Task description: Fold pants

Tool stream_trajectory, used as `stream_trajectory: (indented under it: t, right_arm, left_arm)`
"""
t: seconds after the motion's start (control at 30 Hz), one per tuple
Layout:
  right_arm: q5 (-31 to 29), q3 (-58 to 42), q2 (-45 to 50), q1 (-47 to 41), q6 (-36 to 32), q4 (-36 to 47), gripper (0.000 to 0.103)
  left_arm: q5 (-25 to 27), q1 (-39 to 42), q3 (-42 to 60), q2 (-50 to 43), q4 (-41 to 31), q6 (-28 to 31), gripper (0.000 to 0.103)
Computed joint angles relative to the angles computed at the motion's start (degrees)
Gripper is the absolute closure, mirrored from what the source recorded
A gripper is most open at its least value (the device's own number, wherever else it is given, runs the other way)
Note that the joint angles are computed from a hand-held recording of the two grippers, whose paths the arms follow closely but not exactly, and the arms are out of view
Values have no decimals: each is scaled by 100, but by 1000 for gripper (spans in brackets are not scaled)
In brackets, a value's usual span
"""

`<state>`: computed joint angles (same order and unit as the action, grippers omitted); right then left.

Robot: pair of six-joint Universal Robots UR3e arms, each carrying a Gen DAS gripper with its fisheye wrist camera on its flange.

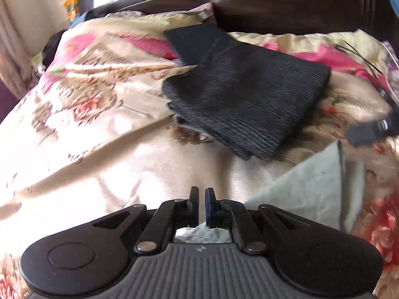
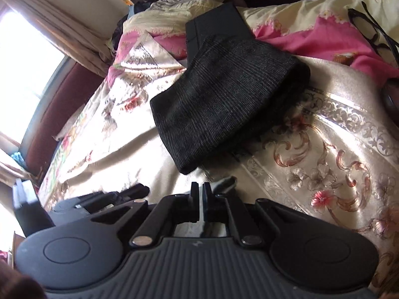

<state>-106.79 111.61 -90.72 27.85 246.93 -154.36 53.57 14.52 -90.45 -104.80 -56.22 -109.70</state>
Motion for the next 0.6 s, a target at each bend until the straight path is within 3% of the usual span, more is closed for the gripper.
stream_trajectory:
  t: [0.03, 0.1, 0.17, 0.27, 0.33, 0.43, 0.53, 0.6]
  right_arm:
    - [44, 26, -16, 6, -27, 66, 96]
    - [196, 163, -114, -22, -92, 73, 96]
    - [645, 371, -220, -224, -168, -175, 95]
    - [1442, 221, 22, -629, -403, -180, 95]
    - [1880, 110, 239, -862, -320, -343, 95]
    - [2716, 245, 630, -1339, 38, -1813, 95]
    - [3073, -76, 1212, -1623, 170, -2986, 95]
    - [2843, -390, 1126, -1558, -83, -2533, 95]
  left_arm:
    - [-332, 228, 129, 91, -592, 388, 81]
    - [-772, 775, 459, 353, -2245, 1774, 80]
    - [-707, 1188, 483, 655, -3274, 2989, 75]
    - [-413, 1398, 505, 791, -4062, 3872, 75]
    - [-253, 1233, 83, 984, -3603, 3935, 74]
    - [-186, 1252, 96, 1040, -3969, 4276, 74]
    - [-361, 1152, -283, 1143, -3321, 3987, 74]
    - [-410, 1127, -233, 1152, -3474, 4174, 74]
